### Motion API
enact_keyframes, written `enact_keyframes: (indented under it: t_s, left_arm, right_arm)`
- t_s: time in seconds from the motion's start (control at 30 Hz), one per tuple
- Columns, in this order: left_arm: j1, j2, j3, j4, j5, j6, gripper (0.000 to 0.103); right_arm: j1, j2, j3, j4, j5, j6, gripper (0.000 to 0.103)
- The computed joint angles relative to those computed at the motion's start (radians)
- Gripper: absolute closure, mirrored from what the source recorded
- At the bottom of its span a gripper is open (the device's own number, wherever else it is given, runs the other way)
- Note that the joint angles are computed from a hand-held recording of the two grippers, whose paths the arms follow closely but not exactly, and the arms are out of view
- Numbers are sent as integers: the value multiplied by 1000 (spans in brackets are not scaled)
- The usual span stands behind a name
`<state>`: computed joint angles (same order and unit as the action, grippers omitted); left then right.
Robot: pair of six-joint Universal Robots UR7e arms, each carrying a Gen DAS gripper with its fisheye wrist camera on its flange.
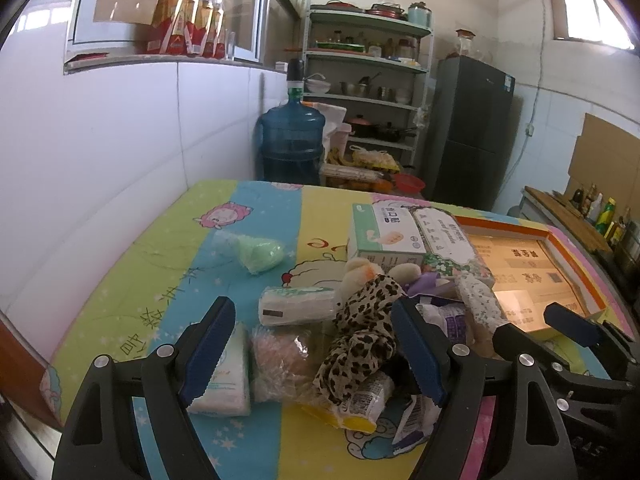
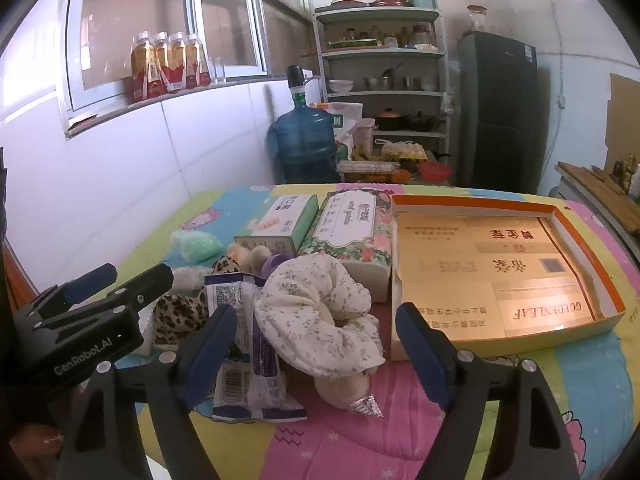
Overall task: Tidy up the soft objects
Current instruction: 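Grasp the white floral scrunchie with the right tool while the left tool grasps the white tissue pack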
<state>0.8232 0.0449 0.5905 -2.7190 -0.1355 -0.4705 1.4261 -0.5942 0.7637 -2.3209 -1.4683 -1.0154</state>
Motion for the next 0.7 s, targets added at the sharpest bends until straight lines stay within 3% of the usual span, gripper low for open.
enact_keyframes:
  t_s: [0.27,0.57,0.7]
  left_arm:
    - [9,-33,49,42,-7,-67,21]
    - [11,-48,79,31,-12,-79,21]
    - [12,-62,114,-1,-5,-76,21]
  right_arm:
    - [3,29,-43,56,-18,-12,34]
    - [6,29,-36,55,-23,-19,35]
    - [8,43,-62,89,-35,-23,55]
